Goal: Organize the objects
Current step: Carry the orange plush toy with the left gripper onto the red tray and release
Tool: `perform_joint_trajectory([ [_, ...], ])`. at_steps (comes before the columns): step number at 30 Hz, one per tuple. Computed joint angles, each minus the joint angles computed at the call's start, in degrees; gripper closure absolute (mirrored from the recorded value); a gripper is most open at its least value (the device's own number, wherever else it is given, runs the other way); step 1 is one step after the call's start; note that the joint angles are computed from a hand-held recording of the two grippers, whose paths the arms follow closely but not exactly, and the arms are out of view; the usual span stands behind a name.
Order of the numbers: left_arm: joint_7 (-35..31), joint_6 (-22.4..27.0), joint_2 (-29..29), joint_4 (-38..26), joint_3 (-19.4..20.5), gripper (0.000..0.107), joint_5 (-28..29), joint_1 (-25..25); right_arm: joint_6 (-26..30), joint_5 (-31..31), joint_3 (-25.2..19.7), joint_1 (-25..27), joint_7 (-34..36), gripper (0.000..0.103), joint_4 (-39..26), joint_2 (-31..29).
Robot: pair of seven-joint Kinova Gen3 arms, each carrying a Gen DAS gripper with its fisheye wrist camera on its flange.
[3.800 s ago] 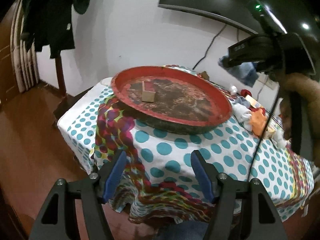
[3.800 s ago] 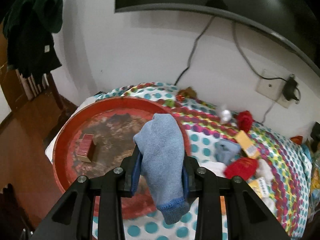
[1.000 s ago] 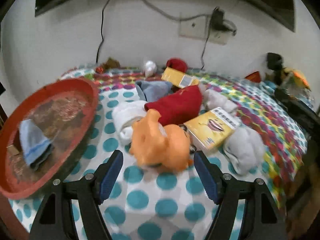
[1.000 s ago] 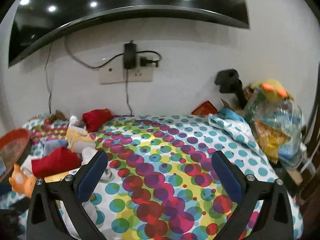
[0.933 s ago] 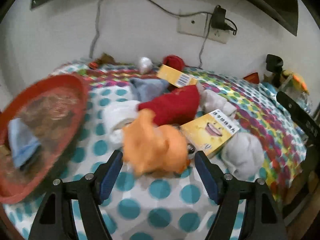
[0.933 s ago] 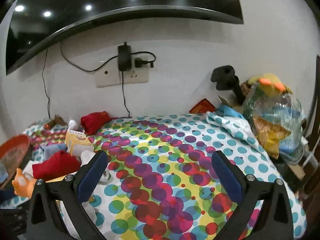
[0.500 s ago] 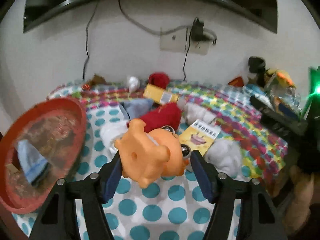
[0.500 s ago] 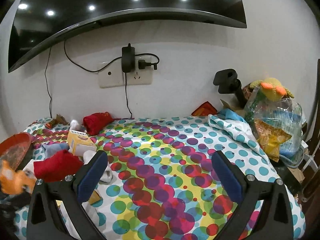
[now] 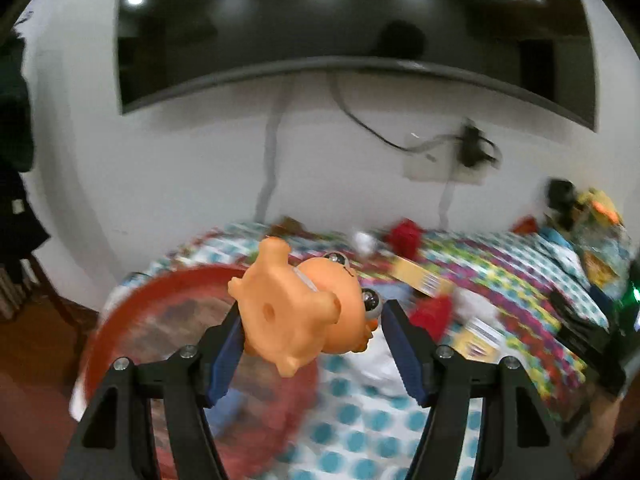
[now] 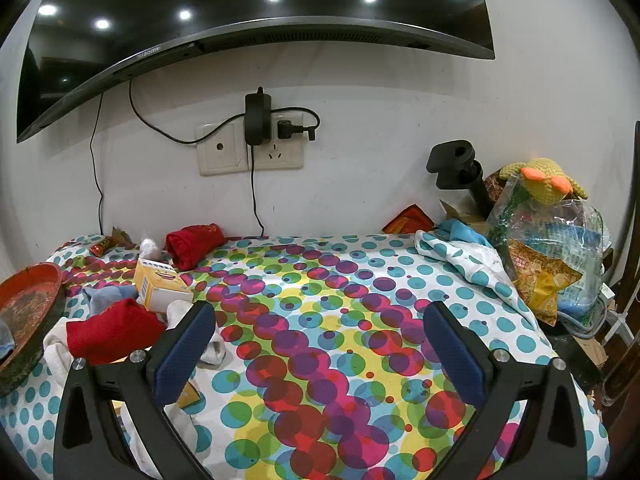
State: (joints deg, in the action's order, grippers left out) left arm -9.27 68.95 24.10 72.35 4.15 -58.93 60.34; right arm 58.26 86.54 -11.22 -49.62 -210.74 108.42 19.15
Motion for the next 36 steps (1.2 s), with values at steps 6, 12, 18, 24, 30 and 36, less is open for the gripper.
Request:
perform_joint_trajectory([
  [6,-4.1,9.0,-3.1,-0.9,-1.3,0.038,-0.1,-4.2,0.1,0.1,0.0,0.0,-0.2,0.0,0.0,0.1],
  [12,-2.9,11.6,-5.1,1.0,-0.8,0.038,3.6,-11.5,0.0,0.1,0.0,0.0,-0.2,0.0,0.1,0.1],
  [18,-1.2,9.6,-4.8,3.7,-0.4,0.038,7.0,-16.8,0.2,-0.1,0.0,0.0,0.0,0.0,-0.1,0.2],
  [24,-2.3,5.2,-2.1,3.6,-1.1,0.038,11.0,-21.0,2.6,0.4,0.1,-1.1,-0.6,0.0,-0.2,0.7],
  [30,-5.6,1.7,0.9,3.0,-2.8,0.037,16.1,-24.6,3.9,1.3,0.0,-1.7,-0.9,0.0,-0.1,1.1],
  [36,-8.3,1.5,3.9,1.3,-4.7,0.037,19.7,-26.4,4.1,1.3,-0.2,-1.7,-1.1,0.0,-0.1,1.1],
])
